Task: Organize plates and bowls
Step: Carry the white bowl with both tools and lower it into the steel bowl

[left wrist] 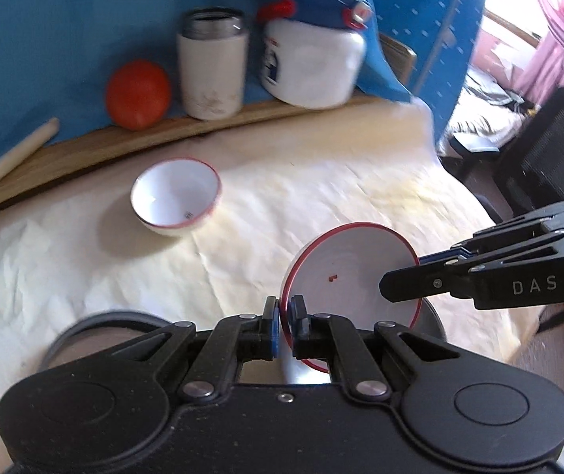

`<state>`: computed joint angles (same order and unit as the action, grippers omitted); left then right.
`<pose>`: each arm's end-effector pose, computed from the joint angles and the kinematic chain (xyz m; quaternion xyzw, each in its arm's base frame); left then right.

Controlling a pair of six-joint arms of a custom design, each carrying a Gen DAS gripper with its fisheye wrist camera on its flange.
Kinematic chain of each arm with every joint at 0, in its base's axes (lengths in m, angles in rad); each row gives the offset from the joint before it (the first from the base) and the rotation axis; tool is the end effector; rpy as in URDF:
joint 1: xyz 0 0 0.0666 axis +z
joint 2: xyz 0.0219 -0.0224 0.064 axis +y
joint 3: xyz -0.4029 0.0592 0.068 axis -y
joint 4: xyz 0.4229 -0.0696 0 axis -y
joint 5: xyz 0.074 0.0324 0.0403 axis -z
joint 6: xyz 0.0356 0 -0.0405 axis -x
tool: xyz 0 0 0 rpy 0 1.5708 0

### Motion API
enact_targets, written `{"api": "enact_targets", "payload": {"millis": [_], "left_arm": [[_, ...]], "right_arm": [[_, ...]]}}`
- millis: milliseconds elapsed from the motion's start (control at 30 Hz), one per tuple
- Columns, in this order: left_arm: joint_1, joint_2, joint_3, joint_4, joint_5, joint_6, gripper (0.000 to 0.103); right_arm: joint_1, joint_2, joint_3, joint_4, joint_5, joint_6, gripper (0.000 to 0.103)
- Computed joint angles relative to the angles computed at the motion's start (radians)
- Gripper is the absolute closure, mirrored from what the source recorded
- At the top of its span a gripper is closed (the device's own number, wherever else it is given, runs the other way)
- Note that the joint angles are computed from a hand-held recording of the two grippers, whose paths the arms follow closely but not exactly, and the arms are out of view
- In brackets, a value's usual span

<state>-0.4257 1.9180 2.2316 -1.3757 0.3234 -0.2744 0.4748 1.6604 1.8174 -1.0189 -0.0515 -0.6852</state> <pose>0.6122 -0.2905 0.5226 0.3656 0.8834 -0.1741 0.2358 0.5459 0.2822 0.5086 0.0896 0.9333 0.2103 0.2770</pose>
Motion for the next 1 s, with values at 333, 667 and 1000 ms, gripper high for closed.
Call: {"api": "enact_targets", "payload": {"millis": [333, 667, 1000], "left_arm": [[-0.025, -0.062, -0.104, -0.017, -0.035, -0.047, 0.098], [-0.032, -0.046, -0.105, -0.045, -0.054, -0.053, 0.097], [-0.031, -0.029, -0.095, -0.056, -0.054, -0.051, 0.096]], "right_arm": [[0.022, -0.040, -0.063, -0.029, -0.004, -0.003, 0.091], [0.013, -0.032, -0.077, -0.031, -0.039, 0.007, 0.089], [0.007, -0.014, -0.059, -0.041, -0.045, 0.016, 0.088]]}}
